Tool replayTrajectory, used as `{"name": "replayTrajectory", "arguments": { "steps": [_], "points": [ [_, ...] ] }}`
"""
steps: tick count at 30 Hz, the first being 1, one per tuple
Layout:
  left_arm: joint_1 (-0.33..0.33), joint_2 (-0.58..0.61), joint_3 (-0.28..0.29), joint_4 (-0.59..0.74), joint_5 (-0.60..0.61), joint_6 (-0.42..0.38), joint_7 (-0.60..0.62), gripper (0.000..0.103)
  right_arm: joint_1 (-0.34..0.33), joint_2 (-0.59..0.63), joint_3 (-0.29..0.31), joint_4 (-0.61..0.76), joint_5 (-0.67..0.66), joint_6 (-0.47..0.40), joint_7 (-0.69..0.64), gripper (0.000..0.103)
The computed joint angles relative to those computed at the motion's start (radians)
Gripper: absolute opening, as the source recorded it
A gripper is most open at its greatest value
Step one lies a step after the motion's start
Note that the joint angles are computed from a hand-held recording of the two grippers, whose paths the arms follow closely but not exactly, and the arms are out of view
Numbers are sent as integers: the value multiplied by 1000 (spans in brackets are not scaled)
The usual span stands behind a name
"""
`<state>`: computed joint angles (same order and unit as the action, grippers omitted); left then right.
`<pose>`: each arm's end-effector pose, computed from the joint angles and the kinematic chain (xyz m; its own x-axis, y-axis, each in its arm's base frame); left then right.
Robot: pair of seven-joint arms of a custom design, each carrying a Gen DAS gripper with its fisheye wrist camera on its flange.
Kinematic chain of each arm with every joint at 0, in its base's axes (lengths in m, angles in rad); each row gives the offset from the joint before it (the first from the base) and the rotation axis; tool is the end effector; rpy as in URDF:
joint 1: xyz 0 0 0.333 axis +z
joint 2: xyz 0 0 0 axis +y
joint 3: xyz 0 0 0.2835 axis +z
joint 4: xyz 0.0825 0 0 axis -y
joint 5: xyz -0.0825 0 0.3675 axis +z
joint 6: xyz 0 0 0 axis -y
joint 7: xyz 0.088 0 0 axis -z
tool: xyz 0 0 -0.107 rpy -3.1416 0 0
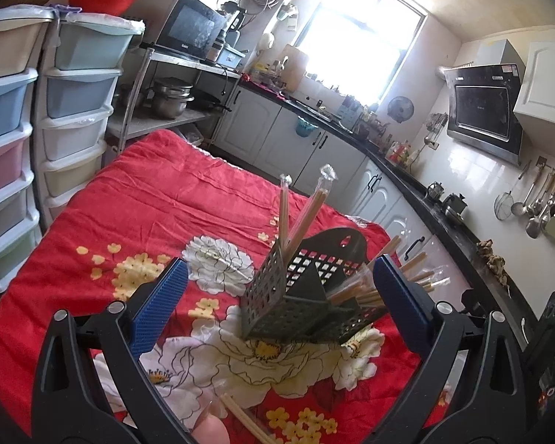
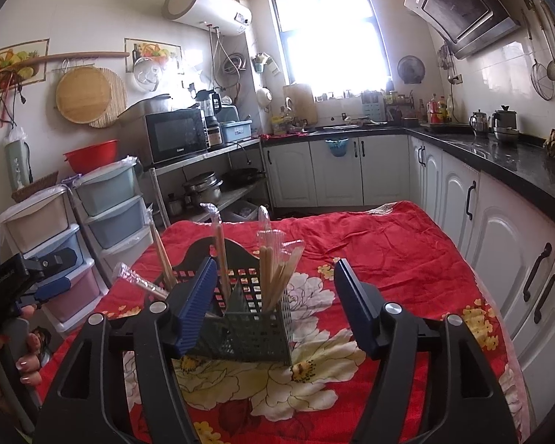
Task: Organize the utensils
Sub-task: 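Move both open tools back from the caddy toward the chopstick pile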
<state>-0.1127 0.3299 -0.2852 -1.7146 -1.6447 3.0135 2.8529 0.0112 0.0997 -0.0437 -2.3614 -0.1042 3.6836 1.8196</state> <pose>0.6199 -0.1616 0.4227 -0.2881 -0.8428 0.4546 -0.5755 -0.2270 -0.7857 0.5359 -0.0033 0.4189 -0.0366 -0.9859 -0.1630 -0.3419 0.1657 -0.9250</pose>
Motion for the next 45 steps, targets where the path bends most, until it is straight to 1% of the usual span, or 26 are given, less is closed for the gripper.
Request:
{"name": "replayTrajectory", "arguments": {
  "steps": [9,17,21,28,30,32,33,37,42,45],
  "points": [
    [-3,-1,-3,-37,26,2,-19,92,-2,-15,4,-22,-45,-22,16,65],
    [3,4,-17,-70,97,7,-66,92,4,-31,5,-57,-58,-42,20,67],
    [10,6,-28,-88,135,9,-95,92,19,-40,4,-87,-10,-50,-18,69],
    [29,19,-51,-110,209,11,-157,92,22,-53,3,-134,10,-73,-15,69],
    [37,22,-60,-114,219,12,-162,92,30,-59,4,-152,39,-72,-36,70],
    [43,25,-69,-118,225,15,-166,92,37,-65,7,-172,61,-70,-41,74],
    [44,24,-71,-121,231,17,-174,92,39,-69,8,-181,63,-69,-36,75],
    [52,26,-80,-129,238,21,-179,92,58,-82,16,-207,120,-79,-71,75],
    [62,30,-90,-141,235,19,-171,92,69,-103,20,-251,139,-95,-58,75],
    [56,32,-83,-154,277,15,-213,92,74,-115,21,-279,144,-112,-43,75]
  ]
}}
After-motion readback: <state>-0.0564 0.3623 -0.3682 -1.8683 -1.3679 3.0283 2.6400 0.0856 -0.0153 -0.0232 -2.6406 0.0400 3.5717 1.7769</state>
